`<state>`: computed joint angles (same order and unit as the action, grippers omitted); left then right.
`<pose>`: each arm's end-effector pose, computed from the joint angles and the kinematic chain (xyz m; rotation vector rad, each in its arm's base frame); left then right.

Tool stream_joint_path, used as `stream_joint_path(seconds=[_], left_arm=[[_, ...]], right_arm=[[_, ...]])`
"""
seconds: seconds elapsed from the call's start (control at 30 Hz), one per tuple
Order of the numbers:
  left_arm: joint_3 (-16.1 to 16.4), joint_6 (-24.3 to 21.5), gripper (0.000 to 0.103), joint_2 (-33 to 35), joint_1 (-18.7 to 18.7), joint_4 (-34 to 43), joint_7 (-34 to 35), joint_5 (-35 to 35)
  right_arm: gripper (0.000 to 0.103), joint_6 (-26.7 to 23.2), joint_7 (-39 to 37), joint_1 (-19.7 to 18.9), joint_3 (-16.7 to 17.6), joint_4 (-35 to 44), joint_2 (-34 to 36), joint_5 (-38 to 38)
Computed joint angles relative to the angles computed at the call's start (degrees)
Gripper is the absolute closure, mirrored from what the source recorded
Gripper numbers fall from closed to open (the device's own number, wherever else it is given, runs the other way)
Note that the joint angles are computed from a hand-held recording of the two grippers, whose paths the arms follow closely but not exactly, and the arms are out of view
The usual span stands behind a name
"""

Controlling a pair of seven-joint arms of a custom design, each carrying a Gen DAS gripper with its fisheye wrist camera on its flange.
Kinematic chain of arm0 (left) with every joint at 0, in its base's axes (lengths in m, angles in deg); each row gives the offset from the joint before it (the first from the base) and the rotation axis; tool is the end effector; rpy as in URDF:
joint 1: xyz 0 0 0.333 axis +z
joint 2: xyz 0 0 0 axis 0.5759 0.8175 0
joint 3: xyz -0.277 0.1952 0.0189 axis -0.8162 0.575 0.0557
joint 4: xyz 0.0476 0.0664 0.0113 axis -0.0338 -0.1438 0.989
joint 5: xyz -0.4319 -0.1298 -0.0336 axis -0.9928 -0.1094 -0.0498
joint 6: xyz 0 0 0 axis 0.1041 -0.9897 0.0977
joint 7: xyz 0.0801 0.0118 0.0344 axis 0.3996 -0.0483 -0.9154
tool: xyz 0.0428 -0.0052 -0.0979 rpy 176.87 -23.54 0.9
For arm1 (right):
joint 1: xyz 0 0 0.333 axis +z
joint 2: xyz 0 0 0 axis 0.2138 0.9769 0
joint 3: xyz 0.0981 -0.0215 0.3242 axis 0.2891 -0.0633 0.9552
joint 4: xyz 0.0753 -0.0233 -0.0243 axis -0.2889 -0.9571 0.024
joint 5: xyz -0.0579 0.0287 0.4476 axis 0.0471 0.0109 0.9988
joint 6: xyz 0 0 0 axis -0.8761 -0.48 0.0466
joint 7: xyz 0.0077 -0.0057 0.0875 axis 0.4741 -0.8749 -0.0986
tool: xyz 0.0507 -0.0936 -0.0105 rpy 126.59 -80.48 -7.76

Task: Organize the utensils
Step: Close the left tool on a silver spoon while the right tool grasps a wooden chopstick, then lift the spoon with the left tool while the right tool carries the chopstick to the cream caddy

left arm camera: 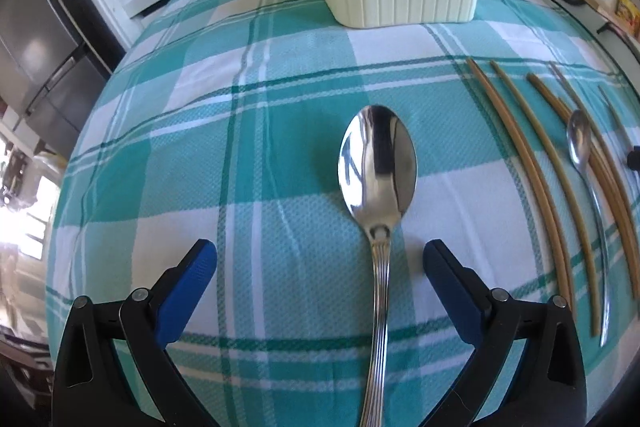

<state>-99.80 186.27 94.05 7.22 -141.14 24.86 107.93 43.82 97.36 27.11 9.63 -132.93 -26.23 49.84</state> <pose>0.5037 -0.4594 0.5327 -1.9105 1.8703 -0.3202 0.5580 0.2052 0.5419 -2.2275 1.7155 -0.1919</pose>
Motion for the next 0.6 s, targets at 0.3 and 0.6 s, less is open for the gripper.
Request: stream_joint_path(seconds=[0.3, 0.6], left_arm=[[0.90, 7.54, 0.061, 1.15, 2.63, 1.15, 4.83, -7.19], [0.58, 18.84, 0.062, -8.98, 4.77, -7.53, 2.15, -8.81]], right_arm=[[0.096, 0.67, 1.62, 0.35, -0.93, 9.34, 8.87, 2.36], [0.096, 7.99, -3.11, 0.74, -1.15, 4.85, 0.83, 10.96]])
